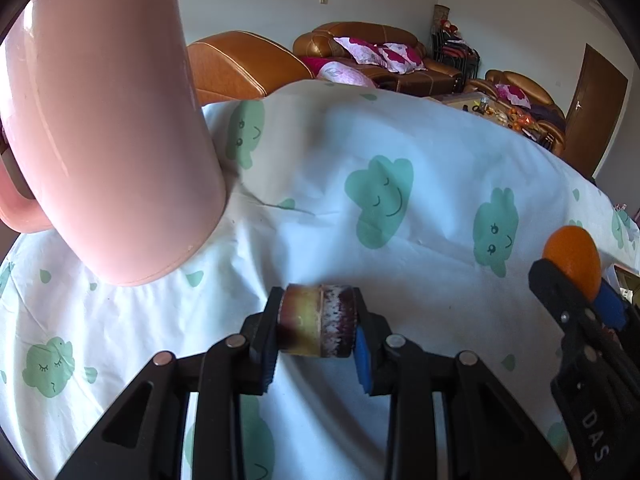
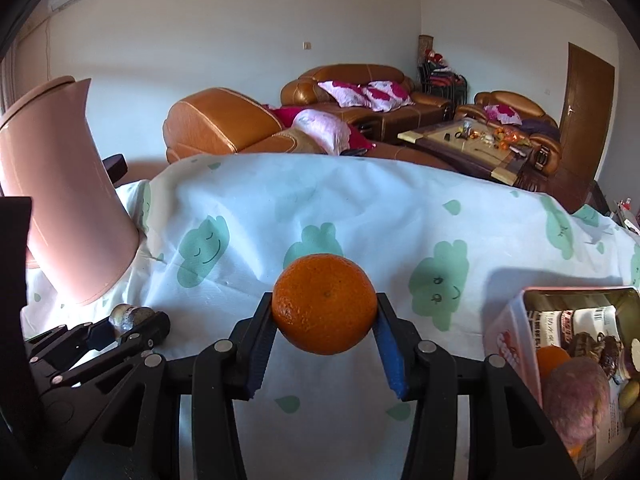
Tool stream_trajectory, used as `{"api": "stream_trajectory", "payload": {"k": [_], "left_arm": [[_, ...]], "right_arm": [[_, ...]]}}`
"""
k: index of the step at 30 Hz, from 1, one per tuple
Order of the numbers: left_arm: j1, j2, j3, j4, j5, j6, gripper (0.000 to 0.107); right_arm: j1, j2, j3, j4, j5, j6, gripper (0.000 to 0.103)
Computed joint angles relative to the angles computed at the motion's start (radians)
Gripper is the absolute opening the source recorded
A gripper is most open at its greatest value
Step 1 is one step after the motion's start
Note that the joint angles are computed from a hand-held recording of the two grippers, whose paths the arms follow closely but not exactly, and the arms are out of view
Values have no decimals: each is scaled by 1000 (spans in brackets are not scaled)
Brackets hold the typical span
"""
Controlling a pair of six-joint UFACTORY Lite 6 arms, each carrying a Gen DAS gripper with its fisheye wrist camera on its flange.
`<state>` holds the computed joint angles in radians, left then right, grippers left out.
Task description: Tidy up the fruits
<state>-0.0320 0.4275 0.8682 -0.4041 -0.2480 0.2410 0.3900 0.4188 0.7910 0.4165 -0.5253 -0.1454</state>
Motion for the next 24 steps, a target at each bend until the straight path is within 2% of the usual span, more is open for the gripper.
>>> {"api": "stream_trajectory", "payload": {"k": [3,7,12,17,24], "left_arm": [[5,-29,-42,23,-42,-29,33],[-25,-107,-131,-77,-155,33,33],[-57,-194,-234,-122,-300,44,33],[-78,-271,-334,-127,-421,31,33],[-86,-343,-427,-122,-487,6,33]], "right_arm": [[37,-87,-119,32,-97,8,50],[96,-210,-273,90,-246,16,50],[165,-286,-359,166,-332,-15,50],[221,-310,-389,219,-372,-53,50],[244,-359,-441,229,-382,-41,50]]}}
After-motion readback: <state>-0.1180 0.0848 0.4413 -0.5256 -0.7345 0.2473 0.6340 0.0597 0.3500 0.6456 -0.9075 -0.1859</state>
